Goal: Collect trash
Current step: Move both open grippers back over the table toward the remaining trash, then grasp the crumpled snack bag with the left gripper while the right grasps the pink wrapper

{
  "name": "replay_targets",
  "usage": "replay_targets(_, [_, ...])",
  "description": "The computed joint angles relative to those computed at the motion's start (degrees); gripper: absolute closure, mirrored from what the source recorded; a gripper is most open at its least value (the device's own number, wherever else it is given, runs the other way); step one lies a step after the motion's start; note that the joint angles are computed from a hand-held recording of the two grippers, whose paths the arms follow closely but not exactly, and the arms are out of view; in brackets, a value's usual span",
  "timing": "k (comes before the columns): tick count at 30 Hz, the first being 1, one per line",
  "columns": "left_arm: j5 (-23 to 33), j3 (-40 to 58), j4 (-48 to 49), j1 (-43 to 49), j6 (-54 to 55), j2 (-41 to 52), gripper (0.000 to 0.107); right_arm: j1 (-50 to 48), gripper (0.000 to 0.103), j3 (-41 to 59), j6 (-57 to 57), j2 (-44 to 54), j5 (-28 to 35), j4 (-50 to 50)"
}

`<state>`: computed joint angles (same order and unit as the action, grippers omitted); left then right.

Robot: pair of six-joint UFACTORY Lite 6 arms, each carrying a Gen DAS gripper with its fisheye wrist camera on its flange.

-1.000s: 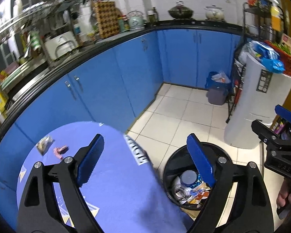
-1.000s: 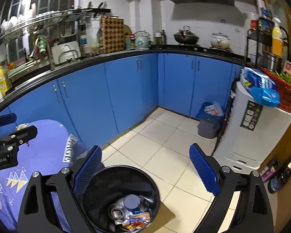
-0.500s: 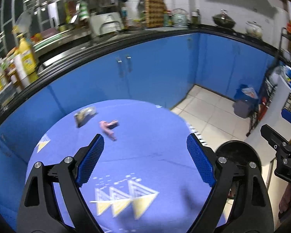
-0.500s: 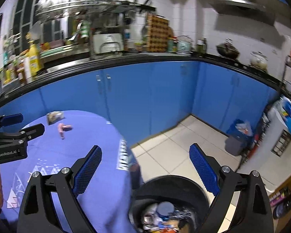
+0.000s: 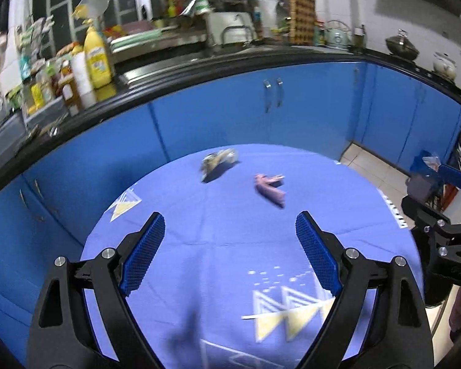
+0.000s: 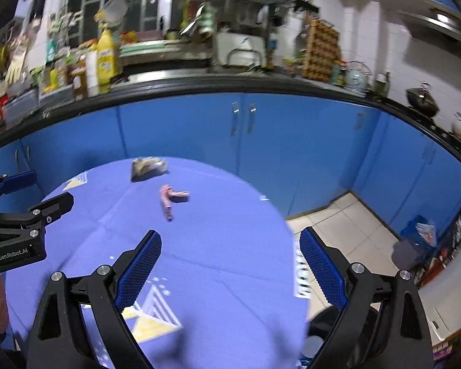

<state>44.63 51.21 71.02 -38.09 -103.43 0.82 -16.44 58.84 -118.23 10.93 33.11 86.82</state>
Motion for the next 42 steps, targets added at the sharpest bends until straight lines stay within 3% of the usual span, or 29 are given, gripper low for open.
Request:
replay_targets(6, [-8.7,-5.3,4.3,11.4,0.0,-2.0,0.021,12.4,0.016,4.1,-0.5,6.9,-8.1,3.3])
replay_targets(10, [-15.4,-5.9,8.8,19.2,-1.3,0.2,0.021,18.1,0.025,11.2,5.3,14.4,-11.8,-0.6])
replay_targets(19, [-24.6,2.7,16.0,30.6,-2.5,13.8,0.021,26.7,0.042,38.2,41.1,37.7,-14.3,-31.4])
replay_targets(22, [-26.0,7.9,14.5,31.8,0.8,18.6,0.021,27.6,0.063,45.0,48.3,43.0,-13.6,-38.3])
replay_targets(24, [-27.3,13.0,10.5,32.6,6.2,22.6,0.021,27.6,0.087,51.2,54.4,47.3,-11.1,-44.0])
replay_targets(26, [-28.3,18.0,5.2,33.2,12.7,26.3,0.021,27.6,0.097,53.1,56.8,48.5,-10.6,-46.5])
replay_targets(31, [-28.2,34.1,-14.2,33.9,34.3,38.0,0.020,26.8,0.098,51.8,57.4,47.7,-15.2,-47.3])
replay_targets(42, [-18.2,71.1,-40.8,34.8,64.8,62.7,0.020,22.0,0.098,68.8,68.4,56.5,-9.3,-56.1])
